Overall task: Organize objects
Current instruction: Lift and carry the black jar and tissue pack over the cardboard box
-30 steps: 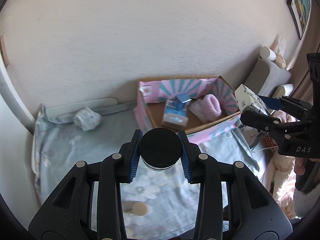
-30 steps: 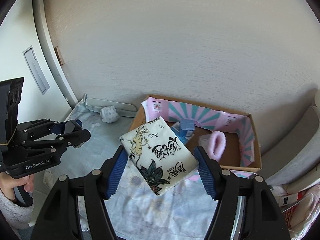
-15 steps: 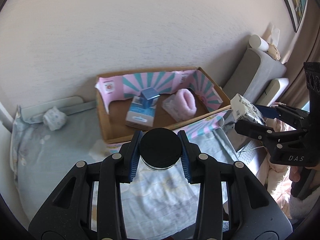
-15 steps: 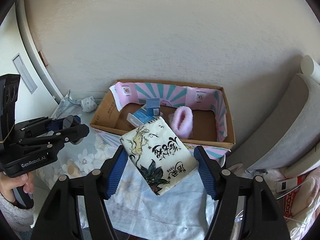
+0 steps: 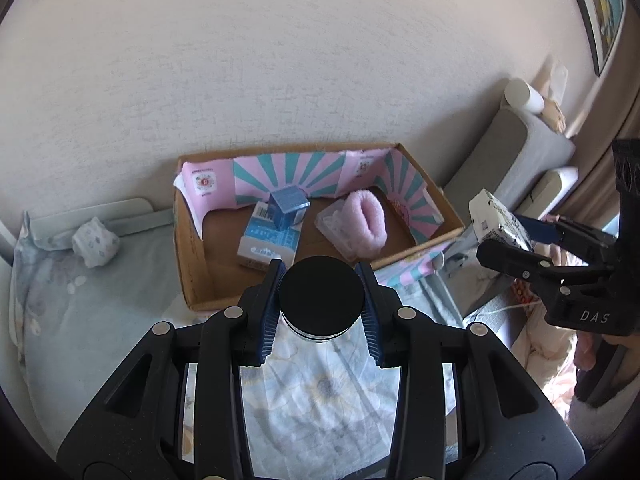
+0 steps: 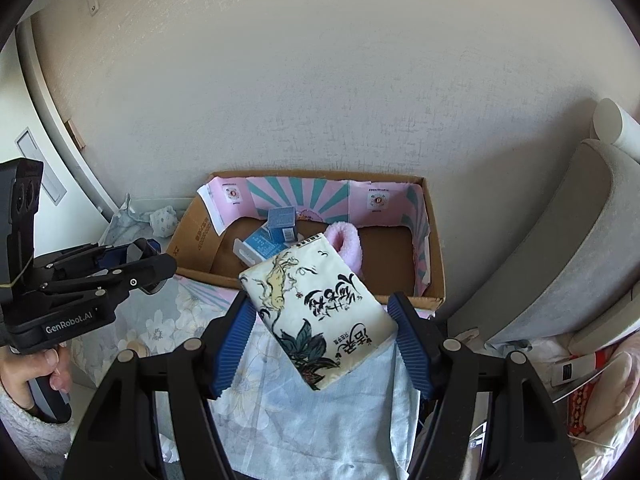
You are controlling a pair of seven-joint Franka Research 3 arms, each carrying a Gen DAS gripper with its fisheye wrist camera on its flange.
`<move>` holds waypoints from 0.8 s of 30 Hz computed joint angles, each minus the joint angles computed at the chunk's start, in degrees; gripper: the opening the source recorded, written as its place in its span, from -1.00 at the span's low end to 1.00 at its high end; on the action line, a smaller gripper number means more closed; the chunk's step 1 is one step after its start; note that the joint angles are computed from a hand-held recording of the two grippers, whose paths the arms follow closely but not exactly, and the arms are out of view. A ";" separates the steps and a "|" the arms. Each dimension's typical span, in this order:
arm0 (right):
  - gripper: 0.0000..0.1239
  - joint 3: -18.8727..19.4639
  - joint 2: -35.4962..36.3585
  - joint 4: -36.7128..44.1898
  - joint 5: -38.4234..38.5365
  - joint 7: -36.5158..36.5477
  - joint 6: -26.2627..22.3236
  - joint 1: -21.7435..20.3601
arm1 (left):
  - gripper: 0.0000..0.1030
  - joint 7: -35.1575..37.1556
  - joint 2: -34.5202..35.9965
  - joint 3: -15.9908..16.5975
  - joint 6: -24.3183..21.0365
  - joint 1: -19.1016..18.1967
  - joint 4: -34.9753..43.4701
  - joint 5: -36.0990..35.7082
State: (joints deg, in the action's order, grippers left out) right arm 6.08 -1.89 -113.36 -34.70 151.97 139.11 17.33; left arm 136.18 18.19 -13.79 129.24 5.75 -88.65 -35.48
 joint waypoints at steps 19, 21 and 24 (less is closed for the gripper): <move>0.03 -5.60 10.88 11.44 8.55 -11.05 2.37 -1.64 | -0.36 -12.98 21.29 -2.64 -8.01 -2.72 29.09 12.60; 0.03 -6.30 12.26 12.71 10.90 -12.45 2.53 -1.75 | -0.36 -14.00 23.84 -2.90 -9.85 -3.18 32.69 13.97; 0.03 -7.22 14.30 14.78 14.43 -14.14 1.93 -1.95 | -0.36 -15.67 28.70 -2.80 -13.39 -4.63 39.83 16.65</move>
